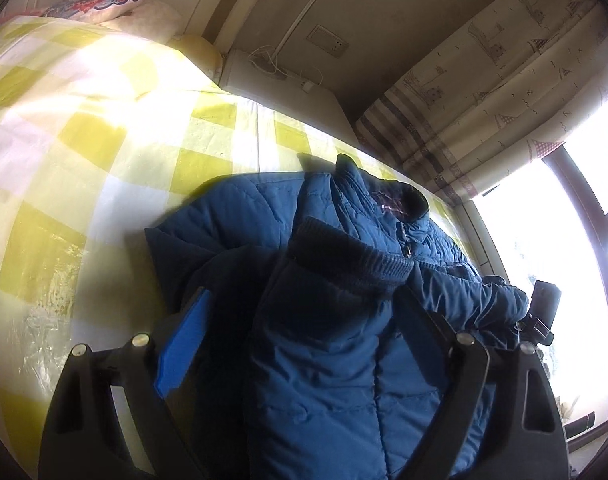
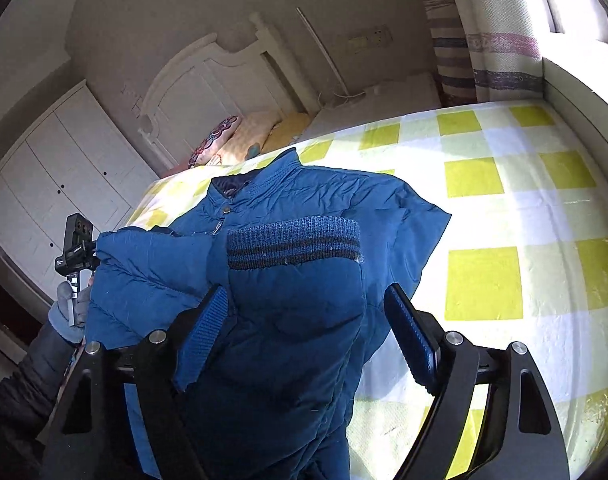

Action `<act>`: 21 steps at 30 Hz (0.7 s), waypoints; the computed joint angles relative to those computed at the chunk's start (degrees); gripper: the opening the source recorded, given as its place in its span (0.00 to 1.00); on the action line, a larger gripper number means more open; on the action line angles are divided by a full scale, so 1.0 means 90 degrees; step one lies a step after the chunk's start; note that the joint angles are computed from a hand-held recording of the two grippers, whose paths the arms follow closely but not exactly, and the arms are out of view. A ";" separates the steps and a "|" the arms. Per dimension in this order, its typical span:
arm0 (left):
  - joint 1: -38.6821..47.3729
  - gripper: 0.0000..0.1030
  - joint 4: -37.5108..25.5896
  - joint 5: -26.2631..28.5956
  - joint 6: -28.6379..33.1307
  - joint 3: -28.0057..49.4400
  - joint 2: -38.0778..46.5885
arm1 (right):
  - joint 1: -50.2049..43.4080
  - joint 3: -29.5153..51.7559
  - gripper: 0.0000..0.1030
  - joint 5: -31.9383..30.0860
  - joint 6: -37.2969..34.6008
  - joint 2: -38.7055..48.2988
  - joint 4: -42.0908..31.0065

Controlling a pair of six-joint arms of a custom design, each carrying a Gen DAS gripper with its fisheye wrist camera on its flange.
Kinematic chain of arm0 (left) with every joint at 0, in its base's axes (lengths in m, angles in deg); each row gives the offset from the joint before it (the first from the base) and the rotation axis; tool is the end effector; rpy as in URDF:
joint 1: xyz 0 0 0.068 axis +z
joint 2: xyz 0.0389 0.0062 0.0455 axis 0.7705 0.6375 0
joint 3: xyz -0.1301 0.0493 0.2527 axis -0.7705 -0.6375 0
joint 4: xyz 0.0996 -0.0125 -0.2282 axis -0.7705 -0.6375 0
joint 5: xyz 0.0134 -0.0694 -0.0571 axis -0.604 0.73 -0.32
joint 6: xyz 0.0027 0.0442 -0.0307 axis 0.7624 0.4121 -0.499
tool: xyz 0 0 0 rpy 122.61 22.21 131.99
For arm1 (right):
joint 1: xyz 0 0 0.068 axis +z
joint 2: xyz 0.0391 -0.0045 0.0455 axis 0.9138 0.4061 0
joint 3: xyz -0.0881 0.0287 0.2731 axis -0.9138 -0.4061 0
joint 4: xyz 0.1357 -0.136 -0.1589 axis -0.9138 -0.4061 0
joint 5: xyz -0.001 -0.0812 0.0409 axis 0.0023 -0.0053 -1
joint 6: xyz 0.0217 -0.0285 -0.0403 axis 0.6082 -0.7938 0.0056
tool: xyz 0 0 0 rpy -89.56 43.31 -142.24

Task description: Fold large clothes

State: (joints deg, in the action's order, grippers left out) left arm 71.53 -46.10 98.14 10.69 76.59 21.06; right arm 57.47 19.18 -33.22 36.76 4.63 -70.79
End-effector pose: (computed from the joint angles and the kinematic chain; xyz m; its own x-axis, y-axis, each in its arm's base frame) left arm 0.2649 0.0779 0.2346 -0.8170 -0.2228 -0.5319 0.0984 0.8550 -0.5092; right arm 0.2500 -0.0116 0.2004 -0.7553 -0.0048 -0.6554 -0.4370 0.7490 0.4981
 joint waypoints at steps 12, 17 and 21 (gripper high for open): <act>-0.0921 0.85 0.0730 -0.0921 -0.0279 -0.0201 0.0165 | 0.0144 -0.0252 0.59 0.0074 0.0191 0.0102 0.0546; -0.1045 0.27 0.0897 -0.1208 -0.0148 -0.0532 -0.0322 | 0.0419 -0.0585 0.44 0.0587 0.0328 -0.0238 0.1038; -0.1174 0.12 0.0977 -0.1610 -0.0020 -0.1357 -0.2283 | 0.0286 -0.1311 0.16 0.0861 0.0260 -0.2139 0.1254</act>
State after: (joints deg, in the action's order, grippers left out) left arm 60.97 -37.31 83.66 10.51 64.38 0.52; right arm 60.05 7.38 -25.47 39.10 -14.62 -59.51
